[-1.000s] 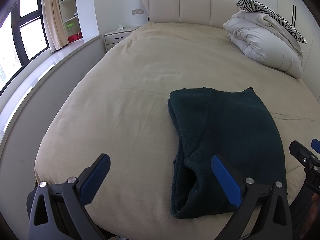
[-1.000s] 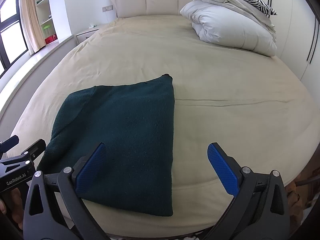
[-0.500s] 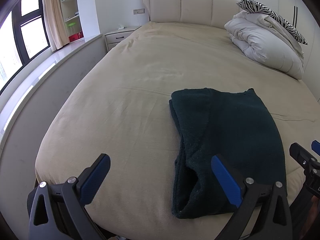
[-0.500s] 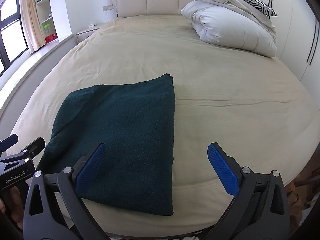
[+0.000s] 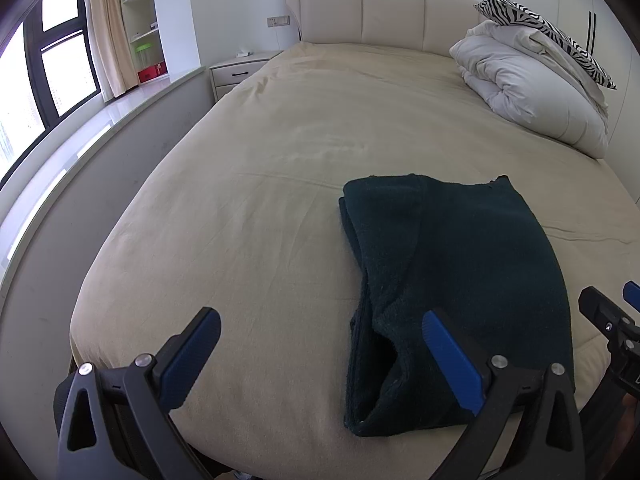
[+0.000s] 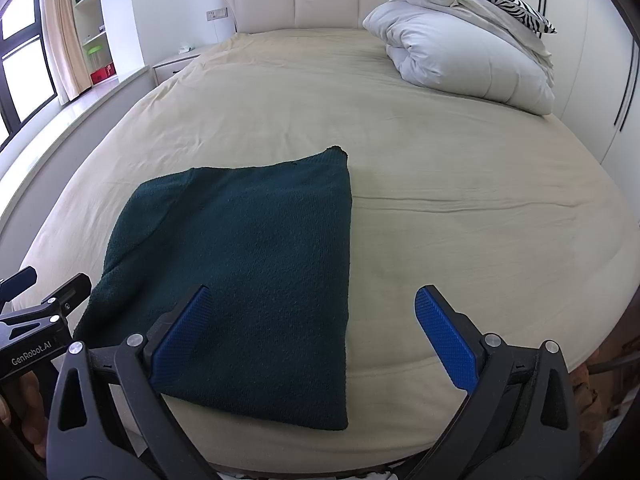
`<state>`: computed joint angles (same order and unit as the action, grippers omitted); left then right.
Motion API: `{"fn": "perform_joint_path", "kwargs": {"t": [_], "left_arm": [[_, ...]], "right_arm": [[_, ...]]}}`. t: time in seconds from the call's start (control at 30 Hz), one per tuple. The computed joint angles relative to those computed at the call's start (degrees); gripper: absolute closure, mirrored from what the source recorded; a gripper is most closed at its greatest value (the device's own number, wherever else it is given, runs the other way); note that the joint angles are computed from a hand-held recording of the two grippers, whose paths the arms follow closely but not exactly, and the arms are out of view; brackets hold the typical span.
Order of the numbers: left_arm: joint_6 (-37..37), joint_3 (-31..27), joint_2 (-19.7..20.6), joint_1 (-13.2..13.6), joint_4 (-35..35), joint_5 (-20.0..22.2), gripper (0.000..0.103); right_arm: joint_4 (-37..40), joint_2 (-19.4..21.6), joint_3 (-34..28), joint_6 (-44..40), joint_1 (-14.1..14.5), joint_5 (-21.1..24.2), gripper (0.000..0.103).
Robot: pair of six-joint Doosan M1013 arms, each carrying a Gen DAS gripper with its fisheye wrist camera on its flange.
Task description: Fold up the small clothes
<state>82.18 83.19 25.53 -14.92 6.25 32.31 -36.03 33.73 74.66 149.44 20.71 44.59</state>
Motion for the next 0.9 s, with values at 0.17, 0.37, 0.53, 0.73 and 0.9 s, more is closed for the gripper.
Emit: {"fn": "perform_joint_path", "kwargs": {"t": [0.17, 0.37, 0.53, 0.73, 0.9], "left_arm": [[-0.07, 0.00, 0.00, 0.00, 0.08, 0.00, 0.000], [-0.10, 0.06, 0.04, 0.04, 0.05, 0.01, 0.000], [-0.03, 0.05, 0.04, 0.04, -0.01, 0.05, 0.000], [-0.03, 0.07, 0.03, 0.05, 0.02, 0.02, 0.000], [-0.03, 0.03, 0.03, 0.04, -0.03, 0.07, 0.000]], "right_arm": [[0.17, 0.00, 0.05, -0.21, 0.06, 0.01, 0.000], [0.33, -0.04, 0.17, -0.33, 0.05, -0.02, 0.000], [0.54, -0.15, 0.49, -0.66, -0.06, -0.28, 0.000], [0.57, -0.11, 0.42, -0.69, -0.04, -0.16, 0.000], [0.71, -0.23, 0.72, -0.89, -0.13, -0.46, 0.000]]}}
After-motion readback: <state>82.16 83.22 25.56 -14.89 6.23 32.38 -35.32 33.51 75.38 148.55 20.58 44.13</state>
